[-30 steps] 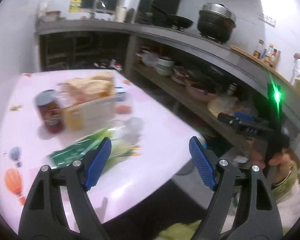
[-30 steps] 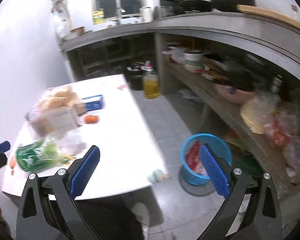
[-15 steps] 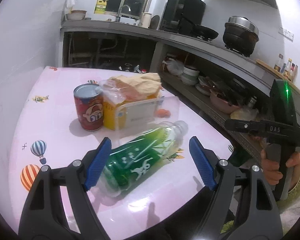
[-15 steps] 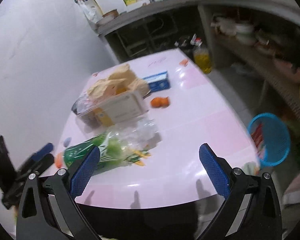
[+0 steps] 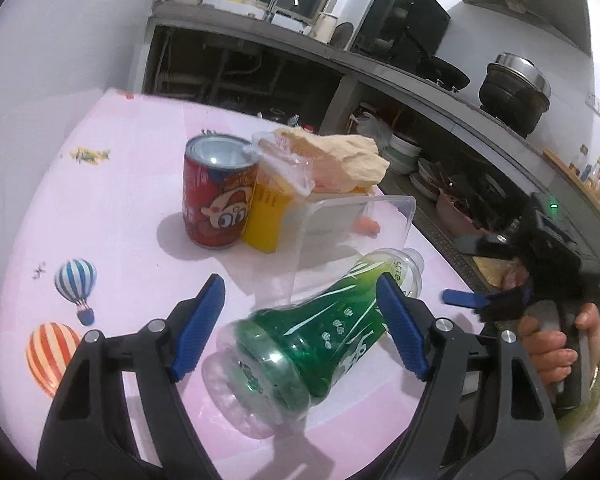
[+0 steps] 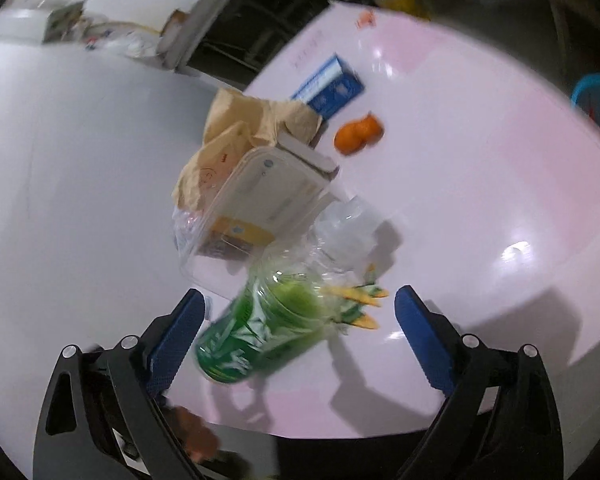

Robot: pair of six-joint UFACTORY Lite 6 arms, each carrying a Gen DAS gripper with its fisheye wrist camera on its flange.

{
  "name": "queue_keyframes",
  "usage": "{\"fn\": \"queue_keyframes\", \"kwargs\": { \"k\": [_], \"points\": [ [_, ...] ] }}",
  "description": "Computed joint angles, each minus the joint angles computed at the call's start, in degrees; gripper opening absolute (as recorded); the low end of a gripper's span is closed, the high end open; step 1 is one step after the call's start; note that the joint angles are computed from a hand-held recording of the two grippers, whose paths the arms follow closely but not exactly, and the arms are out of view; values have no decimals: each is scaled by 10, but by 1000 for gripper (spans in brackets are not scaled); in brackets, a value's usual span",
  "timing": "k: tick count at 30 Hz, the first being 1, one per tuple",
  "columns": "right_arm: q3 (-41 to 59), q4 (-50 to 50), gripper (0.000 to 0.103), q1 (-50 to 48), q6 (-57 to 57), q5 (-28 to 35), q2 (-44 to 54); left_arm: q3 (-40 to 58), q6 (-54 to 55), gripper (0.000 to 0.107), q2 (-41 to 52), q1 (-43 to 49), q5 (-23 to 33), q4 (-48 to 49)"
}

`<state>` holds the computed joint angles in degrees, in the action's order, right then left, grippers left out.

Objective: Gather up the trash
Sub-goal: 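Move both tools back to the table toward the green bottle, then close the right tool around the green-labelled plastic bottle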

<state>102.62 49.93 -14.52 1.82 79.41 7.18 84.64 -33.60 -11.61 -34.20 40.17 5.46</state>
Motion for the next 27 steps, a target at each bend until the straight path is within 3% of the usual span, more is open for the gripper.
{"fn": "queue_keyframes", "kwargs": {
  "k": [14,16,20,27],
  "points": [
    [-8,-12,93,115,189,-78,55,-36,32,71,-14,-6,-33,-49],
    [-24,-7,89,124,202,-93,50,-34,33,71,-12,-9,-35,-52],
    [-44,-11,71,125,216,-108,35,-31,32,71,-14,-17,-34,-51],
    [-66,9,71,83,157,-74,21,-4,18,71,-5,-31,-29,-33]
  ]
}}
